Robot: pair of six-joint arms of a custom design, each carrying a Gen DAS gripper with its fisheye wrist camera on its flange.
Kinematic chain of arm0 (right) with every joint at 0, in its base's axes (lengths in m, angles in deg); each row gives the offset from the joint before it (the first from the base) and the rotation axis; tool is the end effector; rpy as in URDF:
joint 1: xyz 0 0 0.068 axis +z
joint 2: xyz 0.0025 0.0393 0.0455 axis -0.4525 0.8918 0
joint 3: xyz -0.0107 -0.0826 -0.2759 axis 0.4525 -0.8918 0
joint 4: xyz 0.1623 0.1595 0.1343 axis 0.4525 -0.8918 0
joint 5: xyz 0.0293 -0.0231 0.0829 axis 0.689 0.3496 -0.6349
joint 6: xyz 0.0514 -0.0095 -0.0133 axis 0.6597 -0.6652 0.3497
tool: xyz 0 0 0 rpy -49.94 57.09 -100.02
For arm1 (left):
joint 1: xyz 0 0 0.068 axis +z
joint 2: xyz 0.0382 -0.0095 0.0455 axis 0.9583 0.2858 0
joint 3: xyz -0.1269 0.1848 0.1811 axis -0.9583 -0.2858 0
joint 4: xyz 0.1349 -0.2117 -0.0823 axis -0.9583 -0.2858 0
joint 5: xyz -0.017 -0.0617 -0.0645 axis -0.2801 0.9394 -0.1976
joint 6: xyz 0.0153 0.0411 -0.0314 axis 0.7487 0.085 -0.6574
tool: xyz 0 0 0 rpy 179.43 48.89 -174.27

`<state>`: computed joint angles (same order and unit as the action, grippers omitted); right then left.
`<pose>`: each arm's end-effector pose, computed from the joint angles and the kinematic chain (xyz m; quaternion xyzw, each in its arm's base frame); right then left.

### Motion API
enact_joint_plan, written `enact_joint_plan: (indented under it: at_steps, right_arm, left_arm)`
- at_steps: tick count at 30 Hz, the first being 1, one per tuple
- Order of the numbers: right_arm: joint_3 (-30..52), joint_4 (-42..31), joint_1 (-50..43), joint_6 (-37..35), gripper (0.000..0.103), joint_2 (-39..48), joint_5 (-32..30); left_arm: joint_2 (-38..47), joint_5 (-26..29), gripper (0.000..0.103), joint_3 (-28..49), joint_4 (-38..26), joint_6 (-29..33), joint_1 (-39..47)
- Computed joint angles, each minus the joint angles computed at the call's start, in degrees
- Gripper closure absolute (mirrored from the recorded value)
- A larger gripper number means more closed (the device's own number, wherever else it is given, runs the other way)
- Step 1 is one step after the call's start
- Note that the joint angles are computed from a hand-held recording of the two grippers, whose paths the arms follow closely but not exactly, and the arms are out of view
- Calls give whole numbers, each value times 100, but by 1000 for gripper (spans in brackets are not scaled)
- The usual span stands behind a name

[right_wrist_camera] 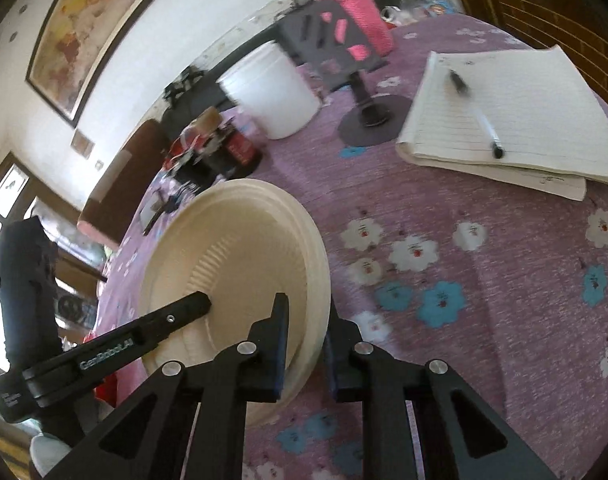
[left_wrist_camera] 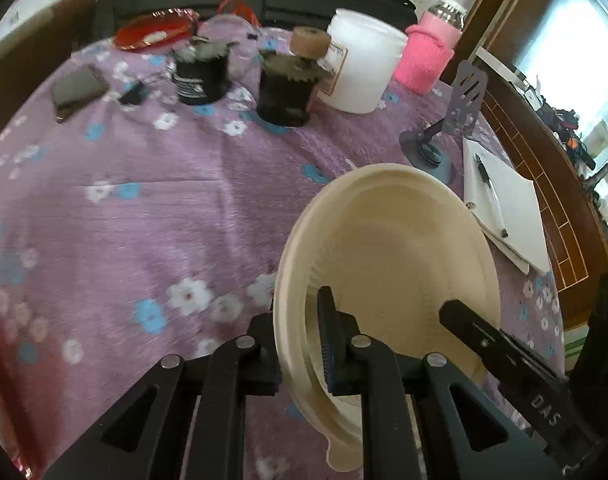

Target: Organize plates and bowls

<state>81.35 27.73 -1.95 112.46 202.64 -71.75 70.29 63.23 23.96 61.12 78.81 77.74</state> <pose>0.2258 0.1110 0.0205 0.0801 0.9113 0.2688 0.3013 0.2734 0.0113 0.0468 0.0316 0.9653 -0.1123 0.2338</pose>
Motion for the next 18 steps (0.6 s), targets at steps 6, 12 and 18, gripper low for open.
enact_joint_plan:
  at_steps: [6, 12, 18]
  right_arm:
    - [201, -473, 545, -282, 84, -274, -298]
    - [607, -980, 1135, -332, 82, -109, -6]
    - [784, -1009, 1335, -294, 76, 168, 91]
  left_arm:
    - [-945, 102, 89, -737, -203, 699, 763]
    - [-767, 18, 87, -1085, 143, 1103, 1310]
    - [-408, 95, 78, -1139, 466, 1083, 1554]
